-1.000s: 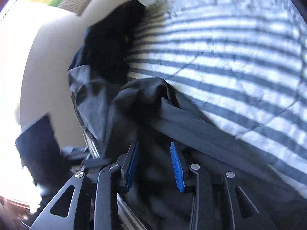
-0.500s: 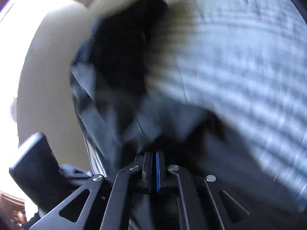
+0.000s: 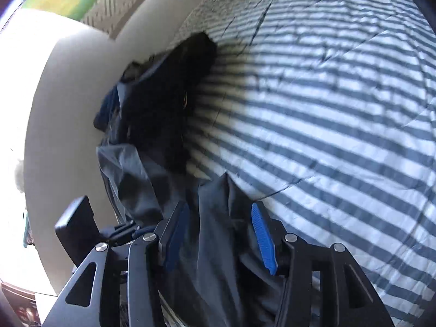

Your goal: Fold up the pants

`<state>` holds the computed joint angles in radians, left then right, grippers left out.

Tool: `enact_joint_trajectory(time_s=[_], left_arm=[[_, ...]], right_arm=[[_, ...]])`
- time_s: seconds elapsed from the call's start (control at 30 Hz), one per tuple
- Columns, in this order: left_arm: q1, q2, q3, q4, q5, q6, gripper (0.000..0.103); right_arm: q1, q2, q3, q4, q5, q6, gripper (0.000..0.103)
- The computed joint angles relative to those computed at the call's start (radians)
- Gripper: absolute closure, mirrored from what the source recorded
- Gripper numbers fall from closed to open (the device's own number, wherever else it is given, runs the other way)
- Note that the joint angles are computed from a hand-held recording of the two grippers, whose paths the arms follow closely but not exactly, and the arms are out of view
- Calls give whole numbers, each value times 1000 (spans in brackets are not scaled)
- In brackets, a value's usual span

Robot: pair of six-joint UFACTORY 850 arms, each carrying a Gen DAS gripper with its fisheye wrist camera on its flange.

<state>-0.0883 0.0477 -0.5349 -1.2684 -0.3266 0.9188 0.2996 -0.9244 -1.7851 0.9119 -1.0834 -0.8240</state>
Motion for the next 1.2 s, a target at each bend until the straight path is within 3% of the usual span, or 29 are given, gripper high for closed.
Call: enact_joint_trajectory(time_s=[0.17,0.2,0.23,0.27,0.37,0.4,0.43,0.5,0.57,0.6,0.63,0.73,0.83,0.97,1.07,1.17,1.2], left_arm=[[14,20,10,28,1,-10,67],[22,20,10,34,-9,-4,67],[28,19,12,27,-16,6,67],[37,19,12,24,-24,12,67],[36,10,12,5,-19,36,67],[33,6,13,-18,-18,54,67],[32,6,15,-34,-15,67,67],[38,7,17,-29,-24,60,67],[38,5,16,-16,-27,59,67],[39,2,14,-15,-29,62,67],[46,-1,10,-3,-34,58,67],[43,0,-4,32,-41,12,67],[27,-6,-28,-8,-69,47,67],[-18,5,-32,53,-103,24,67],[-81,37,-5,143,-94,-32,67],[-180,42,21,358,-64,-271,67],[-209,33,34,462,-28,-366,67]], right_arm=[[59,-21,-32,-152,-15,82,74],[74,-19,-35,-197,6,111,85],[77,-10,-18,-223,38,112,103],[86,4,-3,-242,78,113,103],[125,79,40,-318,350,111,103],[125,80,18,-295,393,117,103],[122,72,-10,-262,394,117,102],[117,24,-106,-283,278,154,101],[116,22,-128,-371,248,187,85],[110,48,-94,-391,281,191,73],[93,72,-63,-370,299,164,70],[3,139,34,-216,261,68,70],[-78,283,241,-149,365,-39,70],[-141,457,528,-227,448,-116,70],[-150,568,705,-324,576,-132,70],[-161,605,795,-427,658,-86,70],[-167,604,817,-509,737,-23,70]])
